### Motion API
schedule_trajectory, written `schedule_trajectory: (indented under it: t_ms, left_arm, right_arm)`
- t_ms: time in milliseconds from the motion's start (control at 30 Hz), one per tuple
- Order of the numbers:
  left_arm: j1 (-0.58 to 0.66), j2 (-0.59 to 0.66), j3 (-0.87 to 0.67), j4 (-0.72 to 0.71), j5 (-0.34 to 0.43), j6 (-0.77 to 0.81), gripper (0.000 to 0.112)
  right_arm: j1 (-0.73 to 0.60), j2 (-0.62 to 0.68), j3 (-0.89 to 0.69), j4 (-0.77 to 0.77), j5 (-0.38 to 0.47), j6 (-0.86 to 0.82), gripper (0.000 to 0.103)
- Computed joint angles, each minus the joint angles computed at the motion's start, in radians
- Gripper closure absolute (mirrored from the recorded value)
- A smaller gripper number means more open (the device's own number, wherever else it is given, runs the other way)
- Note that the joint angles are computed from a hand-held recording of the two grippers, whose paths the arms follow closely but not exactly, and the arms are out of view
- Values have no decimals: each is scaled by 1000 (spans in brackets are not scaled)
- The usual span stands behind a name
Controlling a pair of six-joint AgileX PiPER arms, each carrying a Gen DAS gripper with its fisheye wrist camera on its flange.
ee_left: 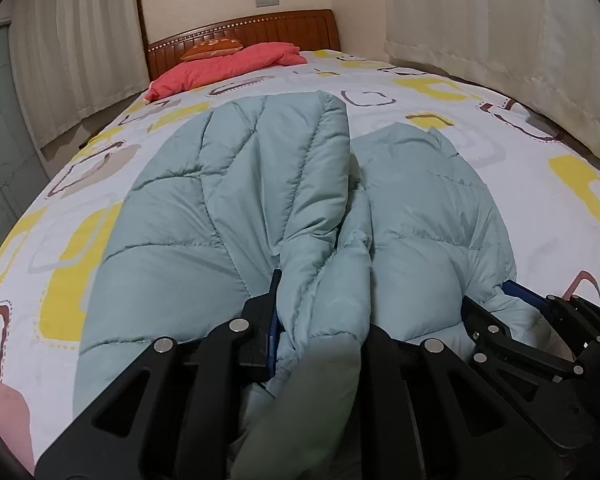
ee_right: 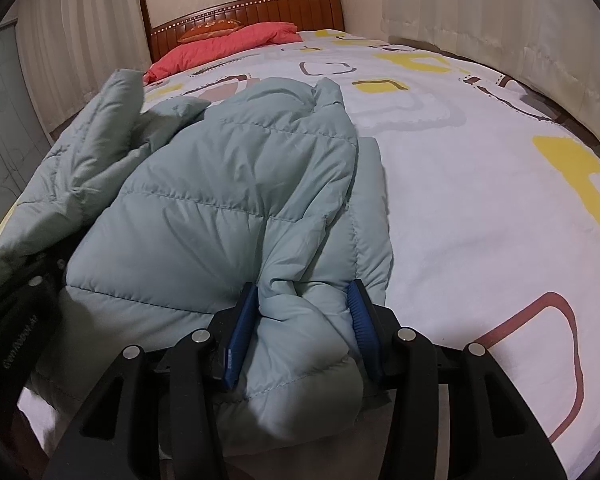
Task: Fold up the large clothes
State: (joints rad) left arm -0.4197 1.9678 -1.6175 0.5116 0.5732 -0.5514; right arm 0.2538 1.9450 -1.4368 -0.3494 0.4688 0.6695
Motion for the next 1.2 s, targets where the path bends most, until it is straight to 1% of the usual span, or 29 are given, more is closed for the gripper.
schedule_trajectory:
  t_ms: [500, 700, 767, 867, 900, 933, 967, 1000, 1033, 1100, 1200]
  left_arm:
    - [3, 38, -19, -30, -1, 45, 98]
    - [2, 47, -42, -50, 17, 71, 99]
    - [4, 43, -43, -68, 15, 84, 97]
    - [24, 19, -21, -147, -17, 135, 87]
    - [31, 10, -13, -178, -26, 153, 81]
    - [44, -4, 0, -238, -40, 193, 72]
    - [55, -18, 15, -295, -56, 234, 67]
    - [65, -34, 34, -348, -73, 274, 58]
    - [76, -52, 55, -415, -91, 327, 54]
    - [85, -80, 82, -494, -102, 395, 51]
    - [111, -132, 123, -648, -95, 516, 50]
  right_arm:
    - [3, -5, 12, -8, -9, 12, 55]
    - [6, -4, 1, -13, 9, 15, 55]
    - [6, -2, -9, -4, 22, 7, 55]
    - [7, -5, -20, 3, 42, 3, 52]
    - [7, -5, -23, 2, 48, 4, 50]
    - [6, -6, -28, 5, 59, 1, 48]
    - [5, -8, -29, 7, 65, 2, 47]
    - [2, -11, -30, 11, 73, 2, 44]
    - [-1, -13, -29, 12, 78, 4, 42]
    - [-7, -20, -24, 24, 84, -3, 42]
    - [-7, -43, -9, 9, 99, 17, 42]
